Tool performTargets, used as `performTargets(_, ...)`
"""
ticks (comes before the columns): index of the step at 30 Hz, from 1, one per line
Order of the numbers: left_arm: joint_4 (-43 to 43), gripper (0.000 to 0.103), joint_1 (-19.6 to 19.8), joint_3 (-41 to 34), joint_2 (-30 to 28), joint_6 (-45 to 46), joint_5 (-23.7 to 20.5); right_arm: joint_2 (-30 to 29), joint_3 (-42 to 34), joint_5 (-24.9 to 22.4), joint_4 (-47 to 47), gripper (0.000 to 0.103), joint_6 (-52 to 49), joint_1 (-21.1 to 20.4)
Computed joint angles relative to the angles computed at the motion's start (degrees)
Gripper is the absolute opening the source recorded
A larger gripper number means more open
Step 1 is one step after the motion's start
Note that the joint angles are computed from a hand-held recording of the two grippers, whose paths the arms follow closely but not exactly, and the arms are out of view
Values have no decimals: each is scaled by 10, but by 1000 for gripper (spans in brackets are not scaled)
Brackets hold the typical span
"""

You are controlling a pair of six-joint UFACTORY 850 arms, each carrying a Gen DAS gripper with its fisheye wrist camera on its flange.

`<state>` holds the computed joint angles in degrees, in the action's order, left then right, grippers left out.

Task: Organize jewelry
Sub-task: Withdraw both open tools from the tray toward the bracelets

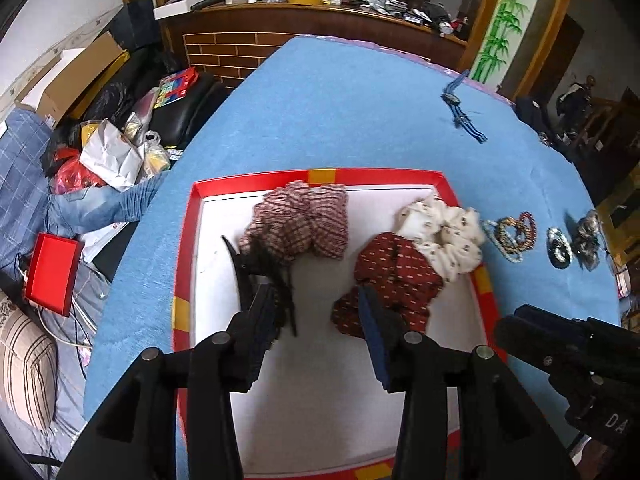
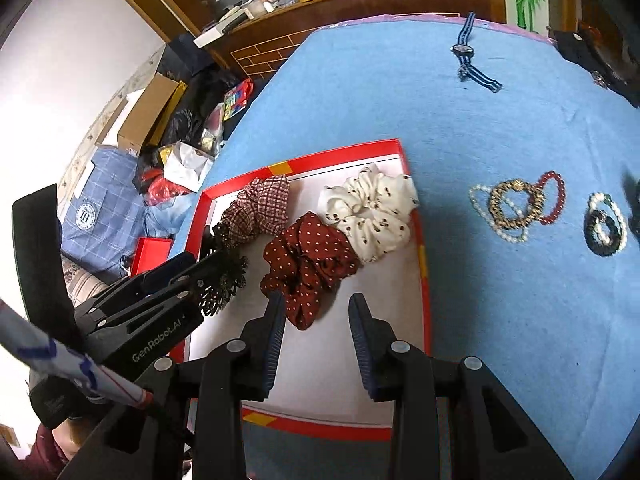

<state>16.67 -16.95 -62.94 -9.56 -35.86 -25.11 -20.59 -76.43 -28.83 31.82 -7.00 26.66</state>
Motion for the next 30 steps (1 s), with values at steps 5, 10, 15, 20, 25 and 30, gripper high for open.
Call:
performTargets(5, -5, 42, -21, -12, -3, 8, -2, 23, 29, 10, 12, 36, -3, -14)
performTargets(10, -10, 42, -48, -35, -16, 22, -2, 52, 62, 22, 15, 35, 9, -38)
performTargets(15, -37, 42, -77, -67, -41, 61, -6, 84, 100, 32, 10, 35, 31, -66)
performTargets(20, -65, 42, -105, -105, -73, 100, -18, 116, 145, 40, -4, 35, 66, -107)
performTargets(25, -113, 42, -128, -155, -116, 158, -40, 136, 177, 40, -10, 35, 91, -151)
performTargets(30, -150, 42, -137, -217, -174, 191, -65, 154, 203, 38, -3, 35, 92, -186)
